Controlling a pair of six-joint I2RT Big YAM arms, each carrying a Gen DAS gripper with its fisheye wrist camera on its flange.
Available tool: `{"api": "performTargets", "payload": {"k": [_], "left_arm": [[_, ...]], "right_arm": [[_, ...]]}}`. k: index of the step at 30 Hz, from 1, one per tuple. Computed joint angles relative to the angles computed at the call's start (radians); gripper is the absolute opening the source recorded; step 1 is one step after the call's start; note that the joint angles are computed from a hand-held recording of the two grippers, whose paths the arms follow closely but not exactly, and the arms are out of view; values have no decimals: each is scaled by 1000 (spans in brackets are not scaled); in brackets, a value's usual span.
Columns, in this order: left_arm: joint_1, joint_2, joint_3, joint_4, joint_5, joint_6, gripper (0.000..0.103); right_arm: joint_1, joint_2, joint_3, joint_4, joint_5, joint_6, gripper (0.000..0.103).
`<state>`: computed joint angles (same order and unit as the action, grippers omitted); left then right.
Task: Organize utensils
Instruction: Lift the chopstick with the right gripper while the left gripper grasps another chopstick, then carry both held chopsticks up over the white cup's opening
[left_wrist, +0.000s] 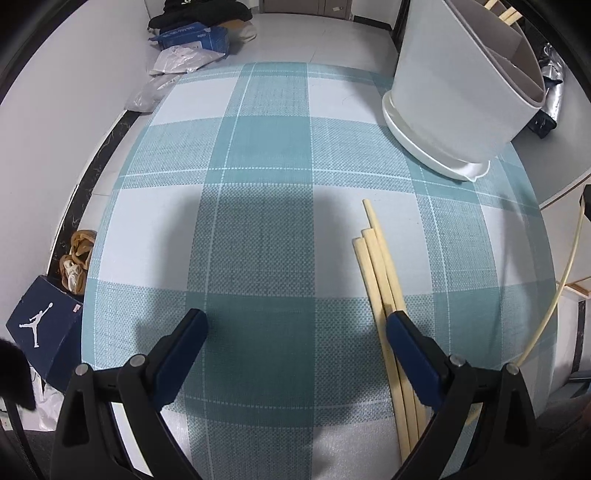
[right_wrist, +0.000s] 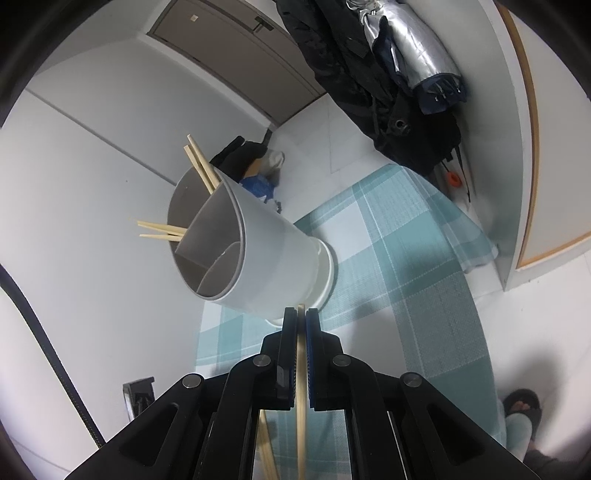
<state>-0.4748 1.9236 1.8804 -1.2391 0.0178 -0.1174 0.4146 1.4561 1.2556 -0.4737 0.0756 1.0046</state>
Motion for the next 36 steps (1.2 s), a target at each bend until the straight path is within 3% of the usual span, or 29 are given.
{"api": "performTargets", "payload": {"k": [10,11,15,18,20,21,26,30,36], "left_arm": [[11,25,31,-9,-27,-5,96],[11,31,40,-8,-20,-6,92],[-1,35,51,19,-41,-20,64],[-9,46,72,17,-36,-20,36],[-12,55,87,10,-20,-24,11],[-14,61,95,8,-14,-29,8],[-11,81,120,22,-5,-74,3],[12,57,104,59,52,-140,3],[19,-72,-20,242,82,-152,3]], "right_arm": [[1,4,4,-6,4,6,4],[2,6,6,-8,8,2,4],[5,7,9,-8,11,-2,4],[7,4,9,-5,15,-1,4],[9,4,13,-6,22,-7,4],[10,4,14,-5,24,-7,4],[19,15,32,-11,44,-18,4],[33,17,43,-16,67,-38,4],[78,6,62,-30,151,-142,4]]}}
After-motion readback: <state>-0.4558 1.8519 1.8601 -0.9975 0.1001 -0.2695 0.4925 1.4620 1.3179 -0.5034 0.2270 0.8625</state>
